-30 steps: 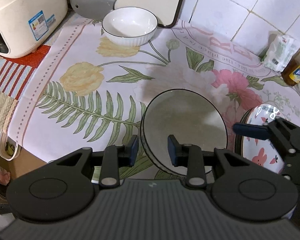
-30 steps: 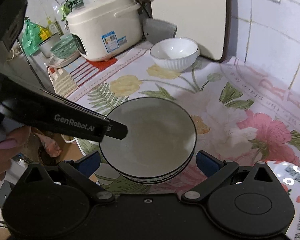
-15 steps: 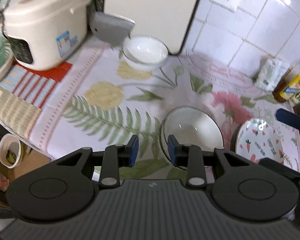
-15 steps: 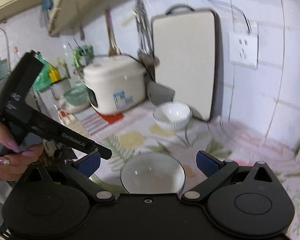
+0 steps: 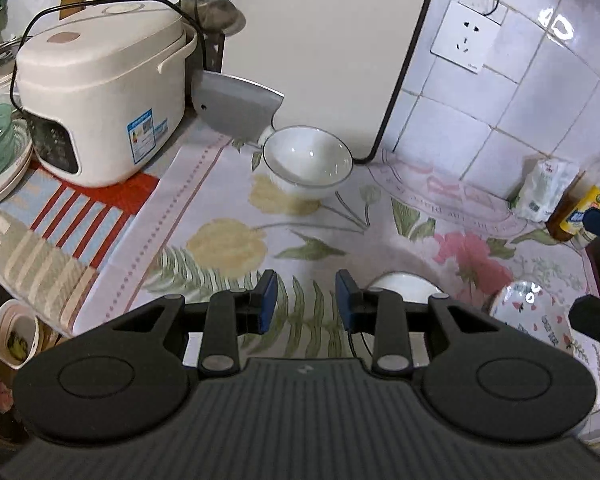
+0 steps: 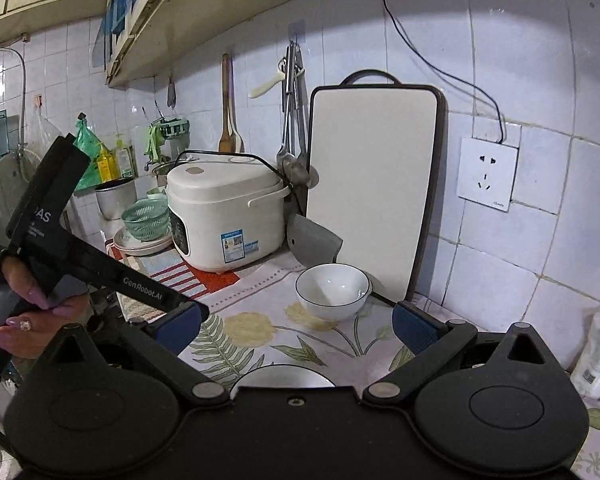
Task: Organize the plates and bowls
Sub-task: 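Open both grippers and move them to the small white ribbed bowl by the wall, then close both grippers on the small ribbed bowl rim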
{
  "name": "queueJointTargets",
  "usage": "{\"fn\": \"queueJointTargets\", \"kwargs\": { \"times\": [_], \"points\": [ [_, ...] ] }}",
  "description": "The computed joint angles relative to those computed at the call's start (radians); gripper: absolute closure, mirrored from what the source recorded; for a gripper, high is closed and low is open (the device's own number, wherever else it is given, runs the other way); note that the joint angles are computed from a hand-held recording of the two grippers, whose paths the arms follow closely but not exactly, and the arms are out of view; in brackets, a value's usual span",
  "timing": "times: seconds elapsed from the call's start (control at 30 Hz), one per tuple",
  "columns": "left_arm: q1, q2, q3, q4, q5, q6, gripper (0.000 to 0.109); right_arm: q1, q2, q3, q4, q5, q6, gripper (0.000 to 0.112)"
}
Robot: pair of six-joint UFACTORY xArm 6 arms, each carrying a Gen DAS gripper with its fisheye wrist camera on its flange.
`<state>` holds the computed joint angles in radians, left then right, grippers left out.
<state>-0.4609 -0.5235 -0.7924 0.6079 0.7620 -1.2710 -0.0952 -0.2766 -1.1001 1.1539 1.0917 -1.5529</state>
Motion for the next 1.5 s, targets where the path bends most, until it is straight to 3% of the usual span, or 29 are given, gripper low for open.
{"fn": "queueJointTargets", "kwargs": {
  "times": [0.2, 0.3, 0.43, 0.6, 0.77, 0.93, 1.0, 1.07, 1.23, 1.3, 1.4, 1.5],
  "points": [
    [0.088, 0.046, 0.031, 0.026, -0.156, 0.031, 0.076, 0.028, 0.160, -0.132, -0.016, 0.036, 0.112, 0.010],
    [0.137, 0.081, 0.056, 0.130, -0.247, -0.047, 0.074, 0.045, 0.268, -0.221, -0.040, 0.087, 0.213, 0.015],
    [0.217, 0.137, 0.080, 0.253, -0.386, -0.155, 0.074, 0.080, 0.364, -0.284, -0.046, 0.077, 0.274, 0.019],
    [0.308, 0.231, 0.051, 0.401, -0.498, -0.315, 0.073, 0.138, 0.520, -0.438, -0.093, 0.052, 0.355, 0.023],
    [0.371, 0.314, 0.018, 0.395, -0.599, -0.313, 0.073, 0.164, 0.717, -0.694, -0.198, 0.127, 0.590, 0.045],
    [0.419, 0.403, -0.043, 0.416, -0.661, -0.353, 0.073, 0.200, 0.831, -0.825, -0.240, 0.102, 0.670, 0.046],
    [0.417, 0.437, -0.073, 0.377, -0.637, -0.307, 0.073, 0.214, 0.881, -0.882, -0.251, 0.098, 0.716, 0.047],
    [0.411, 0.462, -0.105, 0.416, -0.595, -0.332, 0.073, 0.231, 0.926, -0.930, -0.269, 0.075, 0.765, 0.053],
    [0.426, 0.520, -0.142, 0.449, -0.599, -0.403, 0.074, 0.241, 1.082, -1.132, -0.271, 0.118, 0.969, 0.066],
    [0.432, 0.537, -0.151, 0.455, -0.614, -0.403, 0.076, 0.252, 1.084, -1.126, -0.292, 0.077, 0.984, 0.071],
    [0.438, 0.549, -0.147, 0.365, -0.658, -0.330, 0.084, 0.271, 1.067, -1.096, -0.343, 0.020, 0.953, 0.090],
    [0.425, 0.561, -0.140, 0.204, -0.671, -0.200, 0.086, 0.278, 1.027, -1.042, -0.370, -0.008, 0.870, 0.091]
  ]
}}
